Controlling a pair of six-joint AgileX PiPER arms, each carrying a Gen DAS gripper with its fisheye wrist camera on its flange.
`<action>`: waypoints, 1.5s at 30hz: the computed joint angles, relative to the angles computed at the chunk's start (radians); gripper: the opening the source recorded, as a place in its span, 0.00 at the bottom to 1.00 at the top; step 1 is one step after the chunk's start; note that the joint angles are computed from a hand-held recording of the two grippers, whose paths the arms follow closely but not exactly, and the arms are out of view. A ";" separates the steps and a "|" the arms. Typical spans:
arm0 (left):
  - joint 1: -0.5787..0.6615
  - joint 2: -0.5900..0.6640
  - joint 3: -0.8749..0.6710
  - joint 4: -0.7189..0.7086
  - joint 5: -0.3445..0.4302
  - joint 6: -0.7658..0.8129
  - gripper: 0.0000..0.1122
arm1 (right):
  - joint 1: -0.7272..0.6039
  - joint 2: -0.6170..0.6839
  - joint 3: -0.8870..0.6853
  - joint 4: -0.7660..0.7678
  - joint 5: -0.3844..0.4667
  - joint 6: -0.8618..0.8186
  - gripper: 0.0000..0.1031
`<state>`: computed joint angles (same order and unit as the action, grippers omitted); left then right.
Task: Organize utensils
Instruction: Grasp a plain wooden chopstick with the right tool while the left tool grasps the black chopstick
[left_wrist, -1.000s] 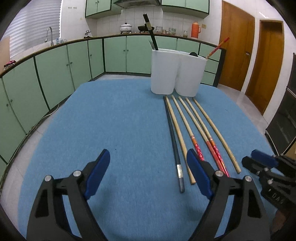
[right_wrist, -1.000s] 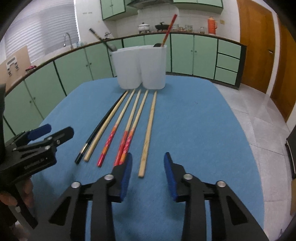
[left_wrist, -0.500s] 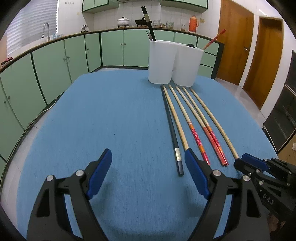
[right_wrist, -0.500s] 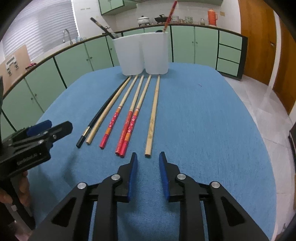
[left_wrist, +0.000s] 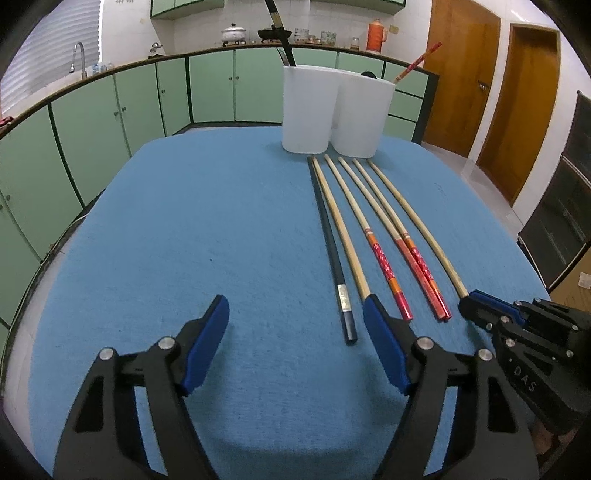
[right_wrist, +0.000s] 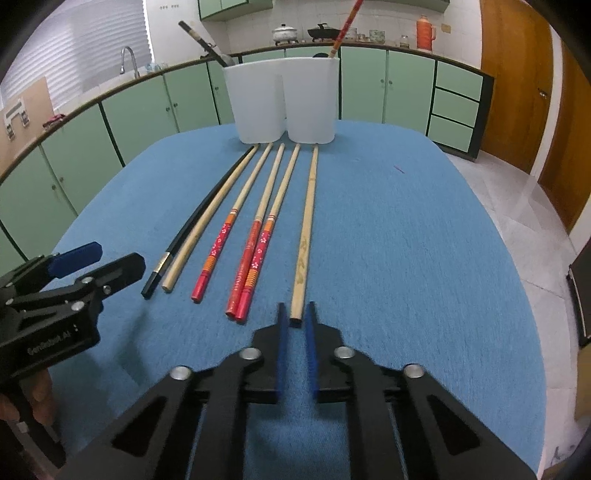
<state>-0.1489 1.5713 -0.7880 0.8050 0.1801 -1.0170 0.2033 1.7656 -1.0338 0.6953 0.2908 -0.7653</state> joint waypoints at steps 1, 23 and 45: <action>0.002 0.003 -0.004 -0.062 -0.001 0.063 0.61 | 0.002 0.002 -0.004 -0.014 -0.001 0.015 0.07; -0.063 0.101 -0.099 -0.159 0.079 0.145 0.22 | -0.038 0.017 -0.031 0.015 0.025 0.012 0.07; -0.086 0.044 -0.090 -0.104 0.103 0.045 0.05 | -0.093 -0.017 -0.025 0.171 0.069 -0.134 0.07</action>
